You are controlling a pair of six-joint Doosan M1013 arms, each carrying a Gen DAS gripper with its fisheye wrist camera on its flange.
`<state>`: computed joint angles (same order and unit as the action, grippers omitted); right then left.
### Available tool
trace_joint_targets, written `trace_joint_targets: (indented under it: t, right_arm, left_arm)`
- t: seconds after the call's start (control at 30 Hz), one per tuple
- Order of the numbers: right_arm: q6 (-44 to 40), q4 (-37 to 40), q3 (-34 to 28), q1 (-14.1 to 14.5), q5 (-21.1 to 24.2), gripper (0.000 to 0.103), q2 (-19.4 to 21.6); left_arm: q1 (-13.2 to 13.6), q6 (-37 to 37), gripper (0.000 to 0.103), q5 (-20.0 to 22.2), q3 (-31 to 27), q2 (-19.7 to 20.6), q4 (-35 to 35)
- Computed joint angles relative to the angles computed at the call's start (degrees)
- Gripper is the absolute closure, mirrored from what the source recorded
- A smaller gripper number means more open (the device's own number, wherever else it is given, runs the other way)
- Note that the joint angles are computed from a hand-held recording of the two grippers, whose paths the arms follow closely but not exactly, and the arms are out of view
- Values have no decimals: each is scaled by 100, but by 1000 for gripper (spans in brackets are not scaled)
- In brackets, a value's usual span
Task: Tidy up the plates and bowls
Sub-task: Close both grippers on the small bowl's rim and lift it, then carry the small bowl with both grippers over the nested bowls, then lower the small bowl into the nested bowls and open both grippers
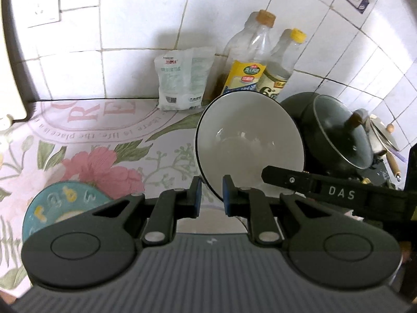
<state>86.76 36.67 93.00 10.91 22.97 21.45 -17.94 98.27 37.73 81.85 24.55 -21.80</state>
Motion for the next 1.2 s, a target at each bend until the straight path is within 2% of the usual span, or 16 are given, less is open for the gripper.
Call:
trace_joint_targets:
  t: [0.13, 0.43, 0.67, 0.83, 1.07, 1.13, 1.2]
  right_arm:
    - [336, -596, 119, 147, -120, 79, -186]
    - [-87, -143, 465, 212, -136, 79, -374]
    - [-70, -211, 564, 269, -115, 78, -411]
    - [-758, 661, 696, 235, -198, 77, -392]
    - [-211, 148, 672, 293, -209, 77, -233]
    - [-10, -112, 660, 321, -248, 77, -207]
    - [306, -518, 608, 371, -260, 77, -157]
  left_arm:
    - [3, -88, 88, 21, 200, -214, 52]
    - [77, -140, 88, -13, 671, -457, -260]
    - [102, -165, 88, -58, 896, -509, -447]
    - [60, -556, 89, -35, 971, -448, -141]
    - [96, -774, 89, 102, 956, -248, -263]
    - [77, -839, 89, 21, 980, -217, -221]
    - [4, -1180, 89, -164, 1023, -211, 108]
